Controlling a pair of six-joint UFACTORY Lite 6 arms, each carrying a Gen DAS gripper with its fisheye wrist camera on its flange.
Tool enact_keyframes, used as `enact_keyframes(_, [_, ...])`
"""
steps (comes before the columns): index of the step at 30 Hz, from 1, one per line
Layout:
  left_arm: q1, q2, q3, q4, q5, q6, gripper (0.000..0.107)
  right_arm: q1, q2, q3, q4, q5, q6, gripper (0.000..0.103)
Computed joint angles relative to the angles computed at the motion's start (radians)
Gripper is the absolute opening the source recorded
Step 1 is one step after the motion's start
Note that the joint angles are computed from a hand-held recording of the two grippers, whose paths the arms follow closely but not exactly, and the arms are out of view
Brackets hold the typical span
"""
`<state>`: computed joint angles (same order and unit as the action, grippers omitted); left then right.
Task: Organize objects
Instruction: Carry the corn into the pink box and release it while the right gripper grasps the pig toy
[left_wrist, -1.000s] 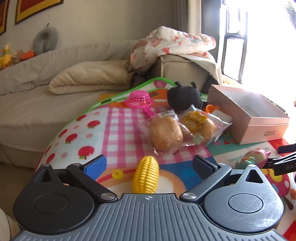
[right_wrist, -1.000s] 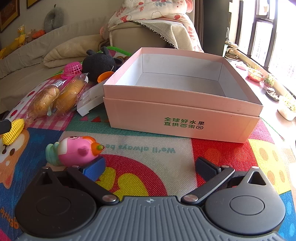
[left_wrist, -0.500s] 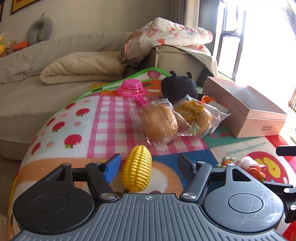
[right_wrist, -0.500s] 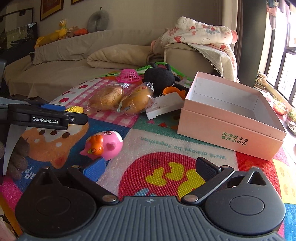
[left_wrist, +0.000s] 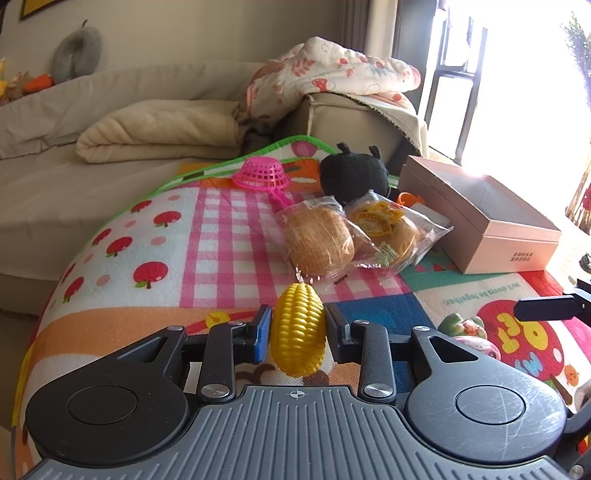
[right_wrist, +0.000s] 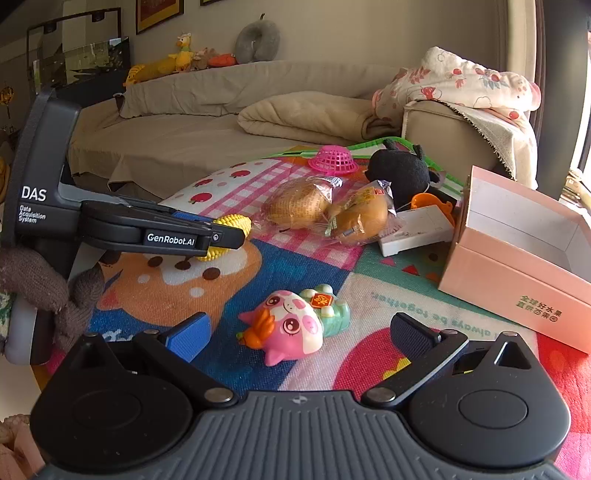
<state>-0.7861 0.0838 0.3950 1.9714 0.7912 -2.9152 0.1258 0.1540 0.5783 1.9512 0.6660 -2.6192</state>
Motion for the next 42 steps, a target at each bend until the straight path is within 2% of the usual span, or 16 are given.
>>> enact_keyframes(3, [-0.018,-0.037,-0.027,-0.017,-0.010,0.011,0.035,0.060,0.062,0.047,0.084,-0.014,-0.044,0.100])
enact_keyframes(4, [-0.027,-0.048,-0.033,-0.028,-0.012,0.016,0.035,0.078,0.081,0.064,0.099,-0.029,-0.044,0.097])
enact_keyframes(6, [-0.053,-0.061,-0.037,-0.066,-0.012,0.041,0.035,0.106,0.110,0.098,0.081,-0.068,-0.020,0.079])
enact_keyframes(7, [-0.068,-0.066,-0.037,-0.087,-0.010,0.056,0.035,0.114,0.109,0.097,0.094,-0.083,-0.034,0.074])
enact_keyframes(10, [-0.111,-0.076,-0.027,-0.142,-0.008,0.108,0.035,0.079,0.061,0.042,0.129,-0.071,-0.095,0.070])
enact_keyframes(14, [-0.166,-0.096,0.022,-0.202,0.008,0.204,0.035,-0.148,-0.067,-0.044,-0.088,0.040,-0.004,0.069])
enact_keyframes(17, [-0.143,-0.101,0.111,-0.169,-0.004,0.261,0.035,-0.346,-0.117,-0.052,-0.214,0.122,0.027,0.069])
enact_keyframes(20, [-0.069,-0.028,0.297,-0.060,-0.050,0.332,0.035,-0.491,-0.113,-0.013,-0.249,0.172,0.044,0.070])
enact_keyframes(23, [0.003,0.156,0.597,0.036,-0.112,0.416,0.035,-0.587,-0.081,0.036,-0.221,0.214,0.041,0.070])
enact_keyframes(28, [0.152,0.531,1.120,0.258,-0.363,0.329,0.036,-0.670,-0.010,0.113,-0.200,0.240,0.085,0.070])
enact_keyframes(30, [0.183,0.703,1.330,0.167,-0.448,0.434,0.038,-0.691,0.012,0.135,-0.203,0.239,0.099,0.070])
enact_keyframes(33, [0.181,0.875,1.508,-0.043,-0.408,0.587,0.037,-0.706,0.039,0.157,-0.192,0.231,0.087,0.070])
enact_keyframes(35, [0.192,0.839,1.437,0.016,-0.421,0.483,0.037,-0.706,0.056,0.171,-0.179,0.221,0.080,0.070])
enact_keyframes(36, [0.197,0.812,1.382,0.107,-0.417,0.379,0.037,-0.702,0.067,0.181,-0.175,0.215,0.082,0.070])
enact_keyframes(38, [0.192,0.711,1.201,0.266,-0.353,0.214,0.037,-0.678,0.092,0.207,-0.161,0.190,0.096,0.070])
enact_keyframes(42, [0.158,0.455,0.795,0.375,-0.231,0.049,0.037,-0.605,0.117,0.260,-0.121,0.146,0.136,0.070])
